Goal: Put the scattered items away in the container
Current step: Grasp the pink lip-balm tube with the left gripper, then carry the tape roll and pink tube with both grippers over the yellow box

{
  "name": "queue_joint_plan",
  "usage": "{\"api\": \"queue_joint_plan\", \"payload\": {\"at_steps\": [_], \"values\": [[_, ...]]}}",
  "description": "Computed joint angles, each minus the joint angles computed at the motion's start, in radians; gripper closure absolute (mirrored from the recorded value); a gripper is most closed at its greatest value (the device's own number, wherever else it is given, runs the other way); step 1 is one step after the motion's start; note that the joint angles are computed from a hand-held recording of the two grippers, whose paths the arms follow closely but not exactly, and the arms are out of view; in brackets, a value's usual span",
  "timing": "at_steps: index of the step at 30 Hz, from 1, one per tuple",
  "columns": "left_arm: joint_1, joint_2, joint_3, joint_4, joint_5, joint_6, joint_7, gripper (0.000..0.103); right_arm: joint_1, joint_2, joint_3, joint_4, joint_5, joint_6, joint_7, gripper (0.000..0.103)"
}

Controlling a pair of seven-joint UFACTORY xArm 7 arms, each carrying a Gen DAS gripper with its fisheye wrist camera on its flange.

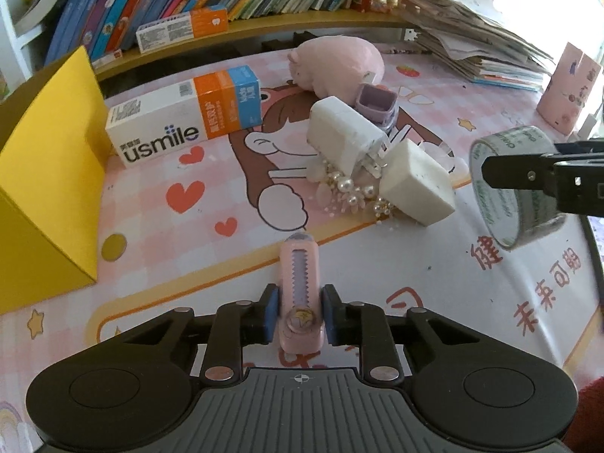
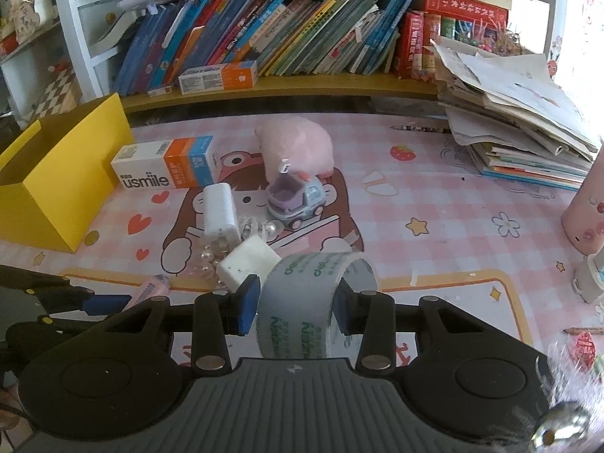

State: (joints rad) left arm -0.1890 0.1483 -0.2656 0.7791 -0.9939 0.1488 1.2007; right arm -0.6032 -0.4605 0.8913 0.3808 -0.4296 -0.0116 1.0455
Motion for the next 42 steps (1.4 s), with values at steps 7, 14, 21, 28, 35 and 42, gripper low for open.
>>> {"api": "queue_joint_plan", "payload": {"at_steps": [7, 14, 21, 28, 35, 42], "values": [[-0.009, -0.057, 0.015, -0.011, -0.179, 0.007, 0.136, 0.08, 0.012, 0.003, -0.003, 0.001, 0.005, -0.006, -0.011, 0.065], [-0.052, -0.105, 0.071, -0.029, -0.248, 0.027, 0.187, 0.08, 0.032, -0.003, -0.004, 0.005, 0.009, -0.011, -0.025, 0.065], [-0.081, -0.163, 0.112, -0.056, -0.35, 0.033, 0.267, 0.08, 0.072, -0.022, -0.017, -0.003, 0.029, -0.006, -0.03, 0.065], [-0.099, -0.215, 0.142, -0.086, -0.423, 0.038, 0.327, 0.08, 0.113, -0.04, -0.03, -0.011, 0.034, 0.001, -0.02, 0.065], [-0.104, -0.27, 0.163, -0.121, -0.472, 0.045, 0.363, 0.08, 0.132, -0.036, -0.031, -0.007, 0.033, 0.002, -0.023, 0.065], [-0.107, -0.307, 0.174, -0.146, -0.512, 0.057, 0.406, 0.08, 0.152, -0.044, -0.028, -0.002, 0.027, 0.011, -0.018, 0.065]]}}
